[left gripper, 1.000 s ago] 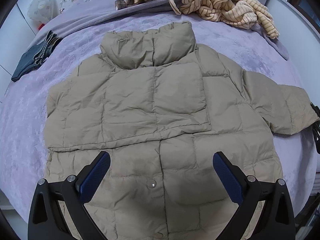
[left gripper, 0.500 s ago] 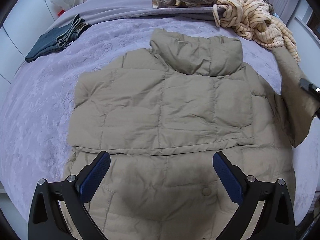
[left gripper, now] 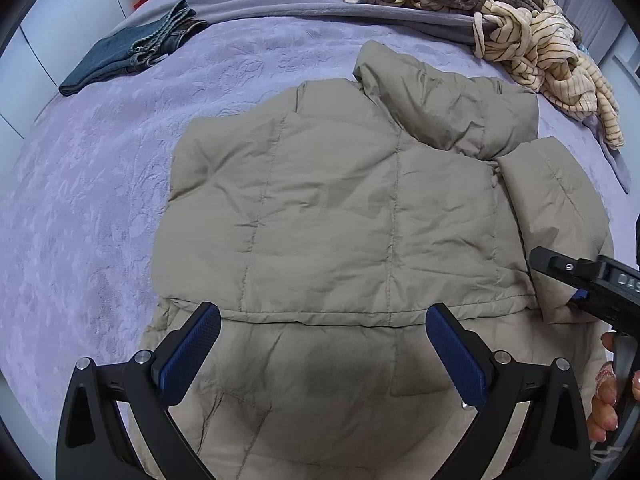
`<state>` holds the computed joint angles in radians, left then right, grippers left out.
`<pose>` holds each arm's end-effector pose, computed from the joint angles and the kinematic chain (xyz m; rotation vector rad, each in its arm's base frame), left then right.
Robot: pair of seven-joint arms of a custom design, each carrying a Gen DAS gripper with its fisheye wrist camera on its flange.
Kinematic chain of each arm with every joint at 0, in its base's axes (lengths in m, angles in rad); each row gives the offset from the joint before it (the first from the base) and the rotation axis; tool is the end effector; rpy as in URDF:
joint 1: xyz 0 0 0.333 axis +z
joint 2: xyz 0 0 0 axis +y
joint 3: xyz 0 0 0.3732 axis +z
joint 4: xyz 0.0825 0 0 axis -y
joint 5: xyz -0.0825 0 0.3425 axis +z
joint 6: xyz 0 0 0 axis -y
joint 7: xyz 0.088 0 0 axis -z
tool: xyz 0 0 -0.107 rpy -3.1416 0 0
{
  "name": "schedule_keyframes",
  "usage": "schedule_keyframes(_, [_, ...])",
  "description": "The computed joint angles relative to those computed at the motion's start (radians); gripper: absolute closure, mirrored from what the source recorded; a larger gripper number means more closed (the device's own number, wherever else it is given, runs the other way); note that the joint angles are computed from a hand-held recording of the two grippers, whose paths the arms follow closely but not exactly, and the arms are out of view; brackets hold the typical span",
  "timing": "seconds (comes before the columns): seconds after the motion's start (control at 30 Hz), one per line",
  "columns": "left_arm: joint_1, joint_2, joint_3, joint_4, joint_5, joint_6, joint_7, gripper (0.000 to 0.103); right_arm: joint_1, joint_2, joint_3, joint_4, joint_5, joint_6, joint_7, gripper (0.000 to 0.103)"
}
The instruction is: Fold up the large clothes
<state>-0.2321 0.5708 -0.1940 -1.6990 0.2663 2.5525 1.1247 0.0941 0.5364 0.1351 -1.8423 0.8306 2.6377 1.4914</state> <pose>0.6461 -0.2695 0.3728 -1.9358 2.2143 -0.3737 0.6537 0.1202 0.3358 -1.4189 2.1678 0.3568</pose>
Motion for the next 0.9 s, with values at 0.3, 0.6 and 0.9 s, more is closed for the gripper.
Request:
schedule_keyframes(0.3, [0.061,0.062,-0.067,0.071,-0.113,0.048,0.098,0.000,-0.050,-0.136,-0.003,-0.156,0.252,0.163,-0.020,0.029])
schedule_keyframes(0.6, [0.242,0.080,-0.228,0.052,-0.374,0.099,0.312,0.000,-0.027,-0.029,-0.007,0.054,0.300,0.137,-0.196,0.088])
schedule_keyframes(0.9, [0.378,0.151,-0.384,0.104,-0.721,0.053,0.528,0.000,0.103,0.036,-0.004,0.163,-0.128,-0.099,-0.089,0.048])
